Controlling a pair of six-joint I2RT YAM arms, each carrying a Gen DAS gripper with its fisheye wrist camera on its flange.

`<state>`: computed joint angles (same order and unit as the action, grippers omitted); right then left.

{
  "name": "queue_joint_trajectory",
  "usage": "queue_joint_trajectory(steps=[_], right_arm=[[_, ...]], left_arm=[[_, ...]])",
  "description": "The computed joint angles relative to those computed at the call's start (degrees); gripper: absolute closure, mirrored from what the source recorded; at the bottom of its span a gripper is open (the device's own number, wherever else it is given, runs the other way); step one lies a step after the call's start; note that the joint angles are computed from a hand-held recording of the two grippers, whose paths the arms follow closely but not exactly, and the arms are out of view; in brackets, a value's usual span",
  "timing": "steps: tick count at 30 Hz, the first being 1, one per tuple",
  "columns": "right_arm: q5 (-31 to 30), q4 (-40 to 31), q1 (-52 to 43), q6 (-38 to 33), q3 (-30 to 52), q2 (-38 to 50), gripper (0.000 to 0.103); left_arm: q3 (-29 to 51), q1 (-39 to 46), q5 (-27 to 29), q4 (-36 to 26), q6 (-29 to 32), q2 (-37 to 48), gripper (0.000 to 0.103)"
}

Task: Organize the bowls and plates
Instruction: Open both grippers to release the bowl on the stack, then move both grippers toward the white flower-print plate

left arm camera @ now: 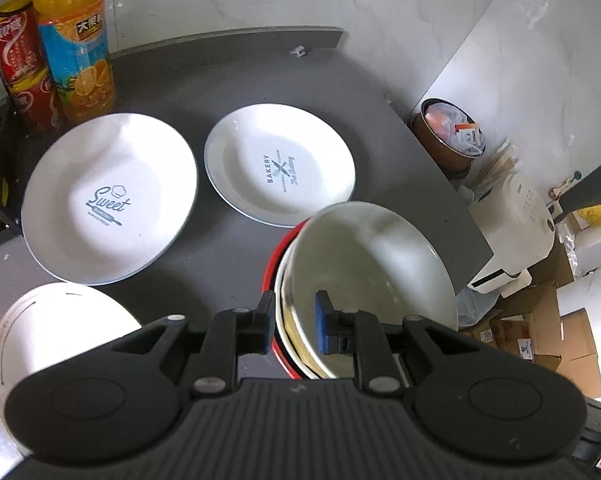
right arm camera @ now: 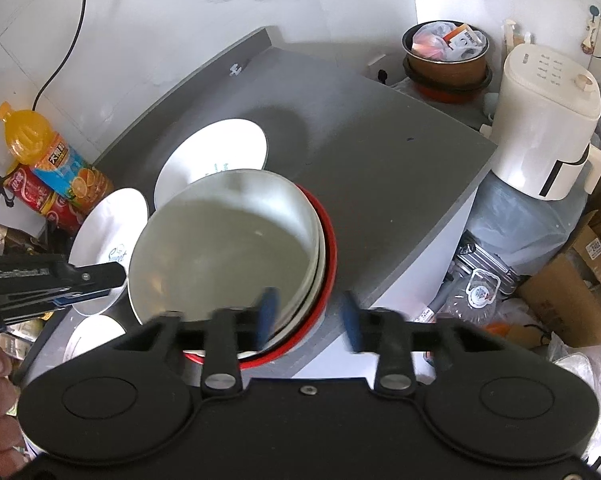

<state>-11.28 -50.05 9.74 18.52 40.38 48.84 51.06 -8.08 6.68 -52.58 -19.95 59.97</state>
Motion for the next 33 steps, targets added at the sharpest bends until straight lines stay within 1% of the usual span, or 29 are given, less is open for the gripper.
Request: queue_joint_trajectory(steps=[2,10,13,16,20,22,24,26,30,31,32,33], right_arm=[[-0.1,0.3,-0.3,-0.3,-0.4,0.1,0.090],[1.1,-0.1,0.8,0.6,-2.0,-0.8,0.090],[1.1,-1.3,0.8,2.2,-0.9,-1.3,0.088],[1.5,-1.6,1.8,3.7,0.2,-2.1,0.079],[3.1,-1.3,5.8,5.9,1.6,-1.9,0.078],[4.4,-0.8,9.3,7.5,2.4,-1.4,0.078],[5.6,-0.2,12.7,9.1,3.1,-0.8,0.075],[7.4,0.6,16.8,10.8,3.9,0.0,0.070],[9.5,2.2,24.2,15.1,5.5,2.3,0.069],[10.0,2.7,26.0,16.1,6.0,3.0,0.069],[10.3,3.0,27.4,16.9,6.5,3.6,0.067],[10.8,3.3,29.0,17.8,7.0,4.3,0.065]], left_arm=[[0.0,1.2,0.8,-0.4,0.6,-0.8,0.085],[-1.4,6.8,3.2,-2.8,2.9,-4.1,0.083],[-2.2,9.8,4.4,-3.5,4.5,-4.9,0.083],[-2.9,13.1,5.4,-4.3,6.4,-5.9,0.083],[-4.0,19.2,7.4,-5.8,9.9,-7.0,0.083],[-4.2,22.0,8.3,-6.5,11.7,-7.2,0.083],[-4.4,25.5,9.5,-7.2,14.2,-7.3,0.083],[-4.4,29.4,10.5,-8.1,16.9,-7.6,0.083],[-3.6,38.0,12.5,-10.1,22.9,-7.5,0.082],[-3.3,40.2,12.9,-10.6,24.5,-7.3,0.082],[-2.9,42.2,13.2,-11.0,26.1,-7.1,0.077],[-2.7,44.1,13.4,-11.3,27.7,-7.0,0.070]])
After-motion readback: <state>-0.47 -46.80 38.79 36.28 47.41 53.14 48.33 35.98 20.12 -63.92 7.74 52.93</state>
